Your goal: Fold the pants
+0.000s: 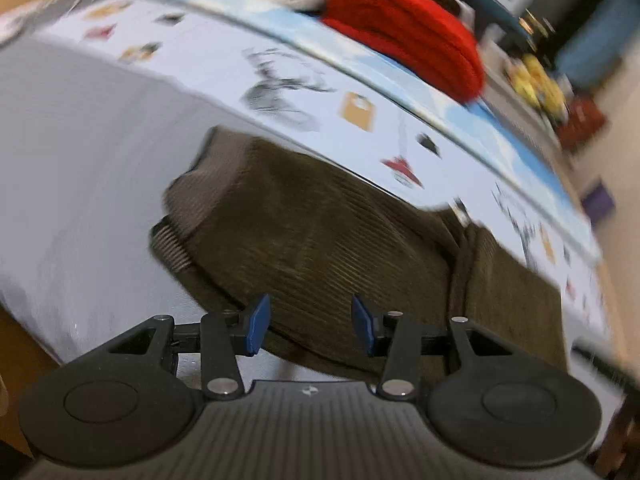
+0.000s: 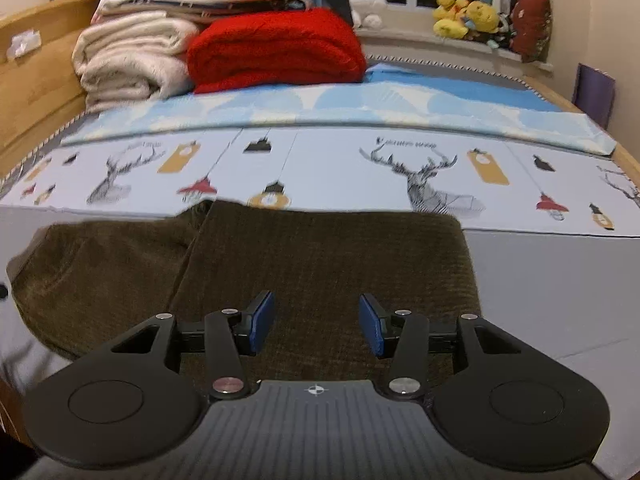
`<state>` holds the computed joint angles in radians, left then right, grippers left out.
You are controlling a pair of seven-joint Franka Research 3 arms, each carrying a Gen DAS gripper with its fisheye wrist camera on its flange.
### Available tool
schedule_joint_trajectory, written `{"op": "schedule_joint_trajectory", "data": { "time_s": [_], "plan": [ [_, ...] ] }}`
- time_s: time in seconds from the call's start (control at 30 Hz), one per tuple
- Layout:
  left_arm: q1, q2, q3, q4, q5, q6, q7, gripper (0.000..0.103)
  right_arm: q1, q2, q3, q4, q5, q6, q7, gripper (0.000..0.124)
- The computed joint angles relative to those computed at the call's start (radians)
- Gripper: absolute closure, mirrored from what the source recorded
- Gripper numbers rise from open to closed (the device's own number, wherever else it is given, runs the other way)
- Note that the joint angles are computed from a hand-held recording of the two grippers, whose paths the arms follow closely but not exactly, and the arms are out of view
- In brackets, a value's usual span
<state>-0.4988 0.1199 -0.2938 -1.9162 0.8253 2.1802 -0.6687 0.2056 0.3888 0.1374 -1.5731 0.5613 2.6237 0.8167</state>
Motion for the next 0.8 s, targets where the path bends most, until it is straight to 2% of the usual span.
{"op": "schedule_joint_trajectory", "data": {
  "time_s": [0.13, 0.2, 0.33, 0.4, 0.57, 0.63, 0.7, 0.8],
  "plan": [
    [0.039, -0.046, 0.017, -0.114, -0.093, 0.082, -0.187, 0.048, 0.009, 0.032, -0.008, 0.035, -0.037, -0.049, 0.006, 0.074],
    [0.060, -0.065, 0.025, -0.161, -0.059, 0.143, -0.280, 0.034, 0.016, 0.049, -0.012, 0.053, -0.063, -0.065, 0.004, 0.074],
    [0.090, -0.054, 0.024, -0.177, -0.125, 0.136, -0.273, 0.030, 0.033, 0.101, -0.023, 0.110, -0.118, -0.103, 0.025, 0.074],
    [0.098, -0.060, 0.028, -0.199, -0.097, 0.160, -0.319, 0.030, 0.042, 0.124, -0.030, 0.133, -0.152, -0.119, 0.031, 0.074],
    [0.113, -0.043, 0.031, -0.190, -0.059, 0.165, -0.305, 0.030, 0.055, 0.170, -0.041, 0.188, -0.234, -0.209, 0.013, 0.074],
    [0.113, -0.028, 0.028, -0.160, -0.092, 0.134, -0.235, 0.034, 0.068, 0.171, -0.051, 0.179, -0.268, -0.210, 0.011, 0.068],
    [0.104, -0.019, 0.024, -0.138, -0.112, 0.096, -0.194, 0.050, 0.080, 0.164, -0.059, 0.161, -0.289, -0.181, 0.026, 0.064],
    [0.088, -0.002, 0.024, -0.103, -0.100, 0.036, -0.172, 0.068, 0.090, 0.152, -0.070, 0.146, -0.308, -0.154, 0.069, 0.065]
  ]
}}
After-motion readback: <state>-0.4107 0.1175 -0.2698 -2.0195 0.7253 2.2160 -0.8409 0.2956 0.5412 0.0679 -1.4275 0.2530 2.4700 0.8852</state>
